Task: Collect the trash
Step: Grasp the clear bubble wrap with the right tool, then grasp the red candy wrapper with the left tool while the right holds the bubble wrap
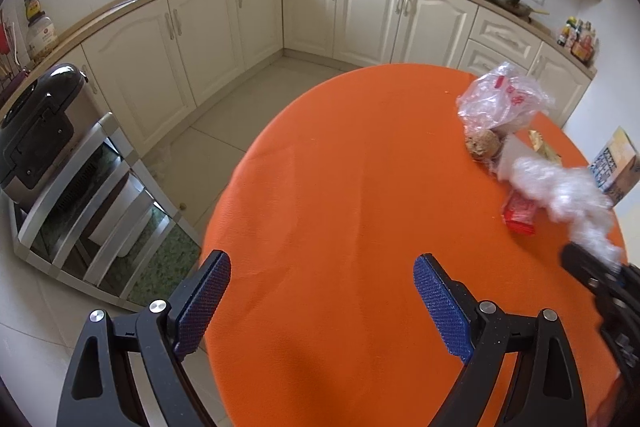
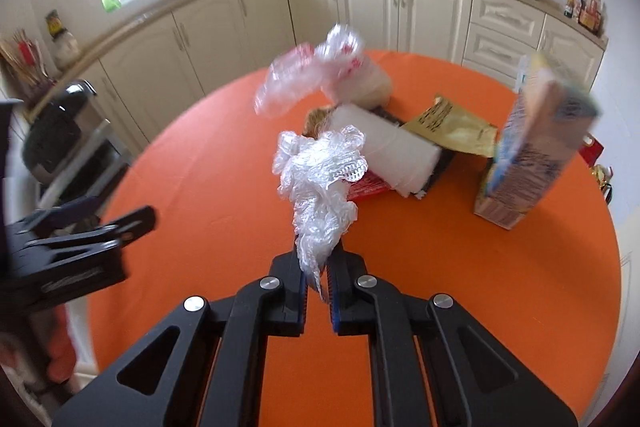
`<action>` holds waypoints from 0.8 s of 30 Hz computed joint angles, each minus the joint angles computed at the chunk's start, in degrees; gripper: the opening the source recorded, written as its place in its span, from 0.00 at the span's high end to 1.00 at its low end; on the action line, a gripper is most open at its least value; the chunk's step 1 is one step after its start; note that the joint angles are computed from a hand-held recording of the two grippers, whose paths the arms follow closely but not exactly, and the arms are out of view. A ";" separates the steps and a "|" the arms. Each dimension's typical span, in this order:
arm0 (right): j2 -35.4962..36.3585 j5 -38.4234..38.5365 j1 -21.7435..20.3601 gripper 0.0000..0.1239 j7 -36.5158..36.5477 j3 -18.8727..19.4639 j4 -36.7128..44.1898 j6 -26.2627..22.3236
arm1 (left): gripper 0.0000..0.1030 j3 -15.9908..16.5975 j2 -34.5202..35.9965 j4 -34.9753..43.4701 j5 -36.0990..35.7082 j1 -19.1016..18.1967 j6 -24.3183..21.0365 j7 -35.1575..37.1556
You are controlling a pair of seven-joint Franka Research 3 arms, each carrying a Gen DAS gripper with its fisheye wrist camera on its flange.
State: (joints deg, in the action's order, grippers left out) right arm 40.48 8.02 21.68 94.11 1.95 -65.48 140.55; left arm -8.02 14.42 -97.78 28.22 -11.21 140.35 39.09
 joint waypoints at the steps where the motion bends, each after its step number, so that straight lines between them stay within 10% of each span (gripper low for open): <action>1: -1.99 0.50 -0.42 0.94 -0.19 0.13 -2.72 1.44 | 0.13 -0.17 0.07 0.10 -0.30 0.02 0.34 0.33; 14: -22.49 -5.22 -2.97 0.94 9.60 -4.87 -29.70 16.93 | 0.07 -2.53 9.62 14.87 -3.35 -4.15 0.84 11.40; 24: -16.19 1.46 -9.07 0.94 6.31 -1.84 -24.44 14.99 | 0.08 -2.81 26.63 39.68 -13.08 -6.30 -11.49 29.07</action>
State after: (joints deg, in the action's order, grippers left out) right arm 24.29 9.48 12.61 100.42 0.11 -89.92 155.54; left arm -10.84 41.05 -58.11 15.14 -17.51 128.85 68.16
